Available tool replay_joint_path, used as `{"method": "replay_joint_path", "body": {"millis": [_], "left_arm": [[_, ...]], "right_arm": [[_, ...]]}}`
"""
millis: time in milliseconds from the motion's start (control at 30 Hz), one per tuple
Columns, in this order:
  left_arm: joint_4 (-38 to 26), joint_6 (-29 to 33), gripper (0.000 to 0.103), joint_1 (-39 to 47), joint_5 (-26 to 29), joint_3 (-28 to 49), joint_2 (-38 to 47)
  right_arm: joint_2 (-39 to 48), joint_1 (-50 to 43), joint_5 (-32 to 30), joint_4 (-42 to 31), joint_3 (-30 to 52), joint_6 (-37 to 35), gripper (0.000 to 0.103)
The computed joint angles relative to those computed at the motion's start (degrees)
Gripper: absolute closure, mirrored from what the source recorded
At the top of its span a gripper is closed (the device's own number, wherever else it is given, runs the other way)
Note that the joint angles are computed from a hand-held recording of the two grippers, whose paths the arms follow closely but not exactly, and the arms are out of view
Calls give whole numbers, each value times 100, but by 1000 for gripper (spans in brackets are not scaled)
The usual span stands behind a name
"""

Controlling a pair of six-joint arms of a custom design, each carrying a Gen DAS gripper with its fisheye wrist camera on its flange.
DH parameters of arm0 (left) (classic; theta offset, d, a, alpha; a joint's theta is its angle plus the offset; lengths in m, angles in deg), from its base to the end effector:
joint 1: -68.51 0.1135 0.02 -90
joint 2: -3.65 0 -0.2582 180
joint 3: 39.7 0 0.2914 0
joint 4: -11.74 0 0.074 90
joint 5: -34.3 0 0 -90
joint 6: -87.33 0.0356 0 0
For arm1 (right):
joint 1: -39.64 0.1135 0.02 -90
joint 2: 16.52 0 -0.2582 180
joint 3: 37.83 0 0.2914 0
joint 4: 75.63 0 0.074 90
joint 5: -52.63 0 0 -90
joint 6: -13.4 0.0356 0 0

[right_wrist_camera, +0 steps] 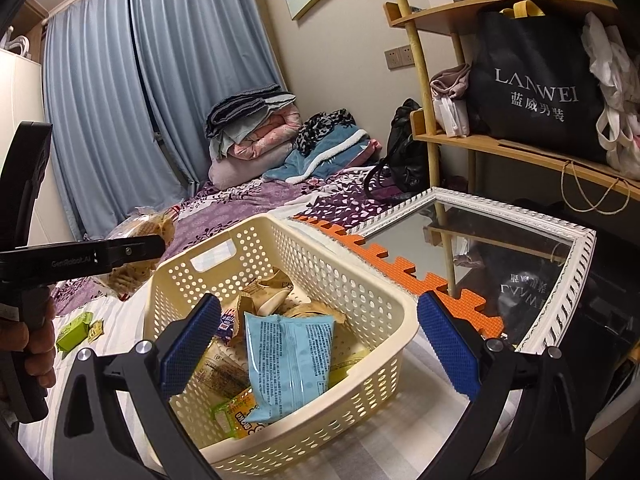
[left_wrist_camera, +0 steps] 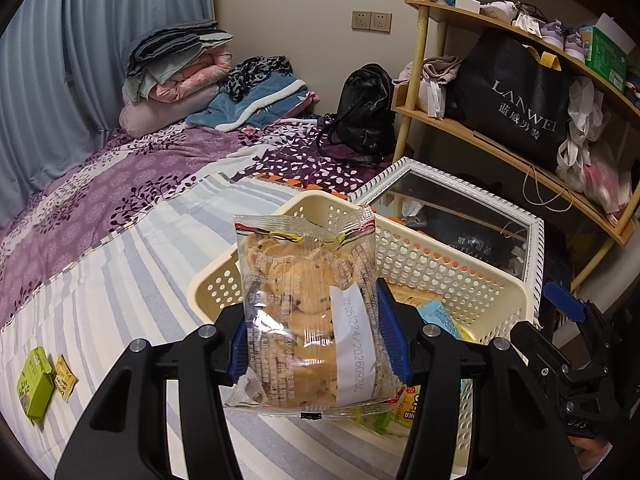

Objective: Organize snacks
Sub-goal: 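Carry the clear cookie bag over the basket and open the left gripper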

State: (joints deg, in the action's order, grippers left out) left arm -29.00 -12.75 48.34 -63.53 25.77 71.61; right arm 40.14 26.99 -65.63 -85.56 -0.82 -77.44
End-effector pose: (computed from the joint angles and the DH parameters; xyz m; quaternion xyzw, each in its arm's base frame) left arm 0.2775 -0.0968 0.2653 0.0535 0.9146 -0.0428 0.3986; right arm 0.2419 -0.0370 0.1792 -0.0360 0.8462 0.1522 0.5093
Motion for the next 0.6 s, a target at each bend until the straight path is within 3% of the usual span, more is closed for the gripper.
{"method": "replay_joint_path", "body": {"millis": [600], "left_arm": [[35,43,47,1,2,63,119]], "right_arm": [[-44,71,36,-63,14,-32,5]]}}
